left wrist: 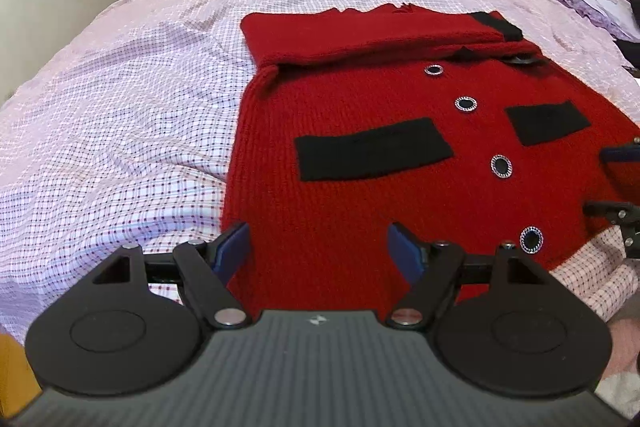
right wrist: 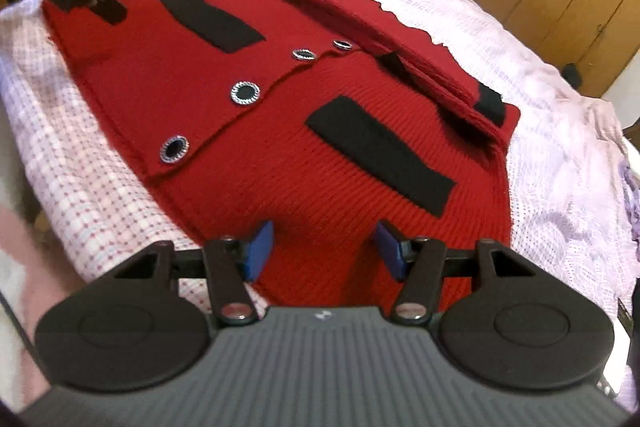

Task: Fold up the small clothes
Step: 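Move both grippers to the hem of the red cardigan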

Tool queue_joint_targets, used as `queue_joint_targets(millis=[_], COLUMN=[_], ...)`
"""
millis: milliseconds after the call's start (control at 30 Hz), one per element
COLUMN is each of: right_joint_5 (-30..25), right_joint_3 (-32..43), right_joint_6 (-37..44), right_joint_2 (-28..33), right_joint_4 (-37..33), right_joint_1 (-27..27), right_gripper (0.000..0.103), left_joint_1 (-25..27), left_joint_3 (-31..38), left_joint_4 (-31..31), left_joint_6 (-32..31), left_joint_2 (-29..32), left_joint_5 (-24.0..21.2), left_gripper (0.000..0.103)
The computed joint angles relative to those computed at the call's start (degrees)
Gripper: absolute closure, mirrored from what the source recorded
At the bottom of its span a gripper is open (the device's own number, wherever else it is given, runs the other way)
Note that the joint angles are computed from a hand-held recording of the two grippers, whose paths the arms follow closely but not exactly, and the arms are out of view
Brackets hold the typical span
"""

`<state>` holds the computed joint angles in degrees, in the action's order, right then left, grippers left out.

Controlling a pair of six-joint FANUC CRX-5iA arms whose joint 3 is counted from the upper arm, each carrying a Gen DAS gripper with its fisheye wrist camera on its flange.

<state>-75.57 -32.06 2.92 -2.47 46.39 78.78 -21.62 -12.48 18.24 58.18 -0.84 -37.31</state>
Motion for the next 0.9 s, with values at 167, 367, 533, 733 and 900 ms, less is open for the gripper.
queue_joint_targets(millis=[167,367,533,733,900], right_joint_5=[-1.58,-4.46,-3.46,-4.72,-4.62], right_joint_3=[4.14,5.60,3.30,1.21,4.54], right_joint_6=[15.54,19.19,14.81,6.54,18.69], right_joint_2=[-0.95,2.19,3.75,1.24,-1.98], right_joint_4=[-8.83,-9.28,-2.64,2.84,-7.71], right_joint_1=[0.90,0.34,0.20,0.42,1.41], right_gripper=[0.043,0.044,0.047,0.065,0.047], left_joint_1=[-0.20,-0.20,0.19,0.44,0.23], left_joint_3=[-0.76,-1.10,-2.03,-3.17,-3.76], left_joint_4=[0.97,1.80,3.29,6.75,6.68], left_joint_6=[-0.97,-1.46,-3.56,-6.50,-6.65], left_joint_2=[-0.37,0.09,-0.62,-1.08,-1.60], left_joint_5=[0.70,0.23,0.64,0.35,1.58], left_gripper=[0.023,0.023,0.023,0.023,0.023])
